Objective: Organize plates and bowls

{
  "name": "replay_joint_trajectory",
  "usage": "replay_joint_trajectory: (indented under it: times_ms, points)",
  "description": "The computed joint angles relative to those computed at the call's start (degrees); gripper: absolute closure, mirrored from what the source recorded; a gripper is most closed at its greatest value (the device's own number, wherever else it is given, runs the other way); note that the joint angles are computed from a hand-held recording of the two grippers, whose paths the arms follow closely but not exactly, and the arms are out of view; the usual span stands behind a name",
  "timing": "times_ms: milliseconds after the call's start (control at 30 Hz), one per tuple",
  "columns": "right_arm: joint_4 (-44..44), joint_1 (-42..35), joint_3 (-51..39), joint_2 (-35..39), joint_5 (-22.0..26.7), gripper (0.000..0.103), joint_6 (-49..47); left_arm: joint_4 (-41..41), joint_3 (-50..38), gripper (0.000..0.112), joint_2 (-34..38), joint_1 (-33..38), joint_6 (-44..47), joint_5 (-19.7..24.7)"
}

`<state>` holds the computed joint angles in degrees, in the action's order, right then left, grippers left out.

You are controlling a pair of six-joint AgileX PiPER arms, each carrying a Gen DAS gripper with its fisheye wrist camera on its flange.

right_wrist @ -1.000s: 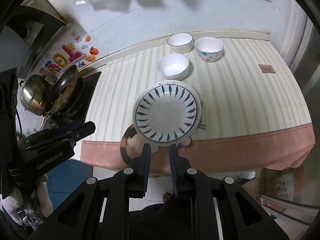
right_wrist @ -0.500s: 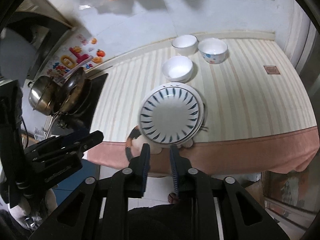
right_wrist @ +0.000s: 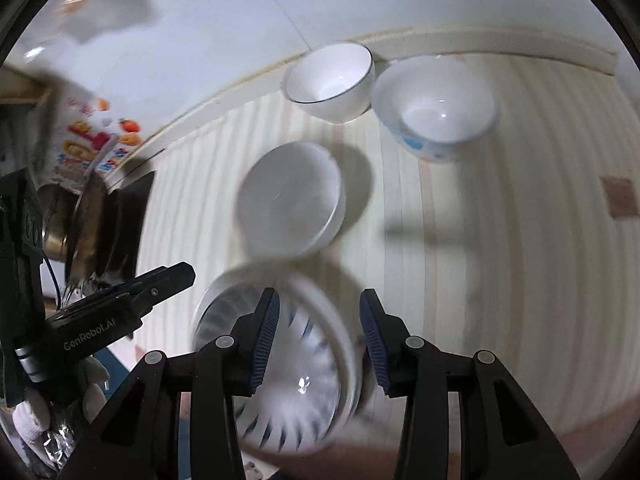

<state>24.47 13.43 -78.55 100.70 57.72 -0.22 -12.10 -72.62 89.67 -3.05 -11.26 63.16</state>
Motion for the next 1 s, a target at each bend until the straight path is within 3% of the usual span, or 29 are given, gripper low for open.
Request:
replay_joint_trajectory:
  times_ms: [167,300,333,400,433,700,1000]
  points:
    - [3.68,-2.07,-14.36,16.98,3.62,0.058,-2.0,-2.14,-5.76,0.073,9.91,0.46,1.06,-0.46]
    - [4.74,-2.33,-22.63,25.15,6.23,0.059,-1.47,-3.22,-7.9,0.074,14.05,0.49,2.87,-0.8]
    - [4.91,-2.3,-24.25,26.85,6.42,0.064,-1.34,-3.05,-7.74,0.081,14.15,0.28,3.04,-1.32]
    - [4.98,-2.14,-25.29,28.34,6.2,0.082,-1.49,-1.48,-7.66,0.083,13.81,-0.65,2.88,-1.97]
    - [4.9,-2.0,-26.24,29.22,6.4,0.084,-1.58,-1.21,-7.25,0.084,13.29,-0.98,2.84,-2.33]
    - [1.29,-0.64,-22.53,25.17,3.64,0.085,-0.03,-0.55,-5.71,0.085,6.36,-4.64,1.33,-0.89]
    - [1.48,-5.65,-10.32,9.7,4.86,0.085,-3.31,0.58,-9.17,0.085,-0.13,-12.88,-2.88,3.87]
